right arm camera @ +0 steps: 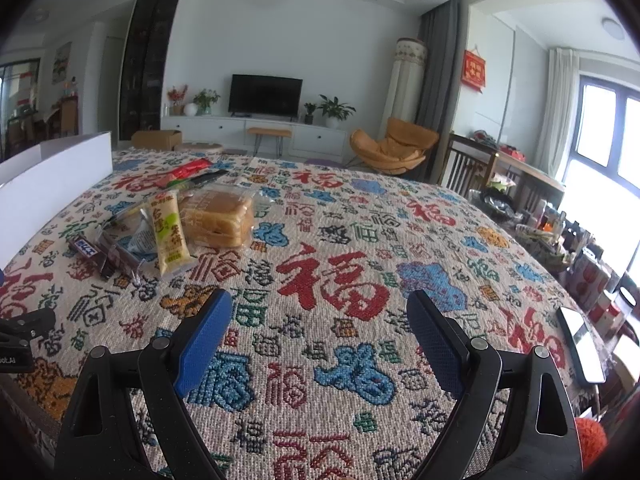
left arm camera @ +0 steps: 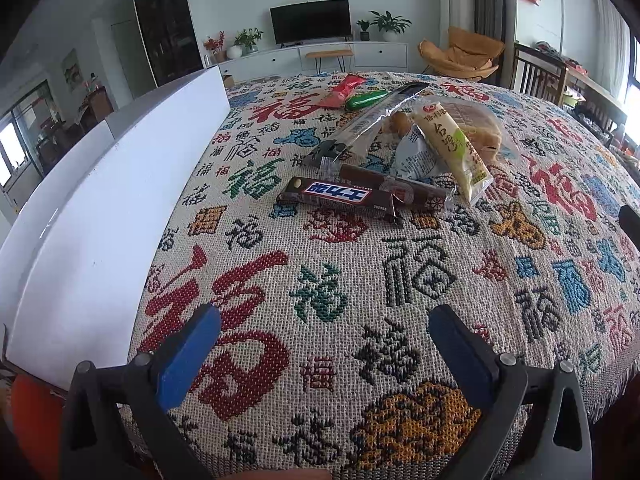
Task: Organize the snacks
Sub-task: 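Move the left tool toward the snack pile on the table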
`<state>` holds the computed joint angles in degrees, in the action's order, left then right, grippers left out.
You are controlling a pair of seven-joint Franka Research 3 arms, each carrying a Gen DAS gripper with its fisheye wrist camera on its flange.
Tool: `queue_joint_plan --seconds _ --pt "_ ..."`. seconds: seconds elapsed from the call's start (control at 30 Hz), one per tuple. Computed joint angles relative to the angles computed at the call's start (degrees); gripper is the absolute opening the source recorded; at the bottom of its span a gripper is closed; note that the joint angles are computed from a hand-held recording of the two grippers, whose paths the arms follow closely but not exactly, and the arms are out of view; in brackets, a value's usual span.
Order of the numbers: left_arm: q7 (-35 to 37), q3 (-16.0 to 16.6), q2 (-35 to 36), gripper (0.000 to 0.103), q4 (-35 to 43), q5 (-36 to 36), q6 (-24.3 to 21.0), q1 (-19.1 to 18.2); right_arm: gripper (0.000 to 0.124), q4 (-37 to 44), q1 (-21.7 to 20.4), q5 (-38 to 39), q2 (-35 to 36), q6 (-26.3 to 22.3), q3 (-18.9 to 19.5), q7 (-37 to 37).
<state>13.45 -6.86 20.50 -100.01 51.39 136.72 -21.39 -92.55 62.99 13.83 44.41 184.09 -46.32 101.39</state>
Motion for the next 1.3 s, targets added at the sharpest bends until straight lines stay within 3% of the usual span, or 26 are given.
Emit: queue_joint_plan --seconds 0.53,1.03,1.17,1.3 --pt "3.25 0.03 1.80 0.103 0.28 -5.95 0.71 1.40 0.091 1.45 -4.37 -5.25 -1.14 -2.90 4.52 2.77" --pt "3.61 0.46 1.26 0.103 -1.48 -7.60 4.97 2.56 0.091 3.84 -9.25 -13.62 -1.81 -6.19 9.54 7.72" --pt "4.11 0.48 1.23 0.103 -1.63 -8.30 5.54 2.79 0.091 7.99 -14.54 -15.21 -1.86 -10.72 14.76 7.93" --pt "4.73 0.57 1.41 0.103 -1.48 -8.63 5.82 2.93 0.091 18.69 -21.87 -16.07 1.42 -22.45 21.71 5.39"
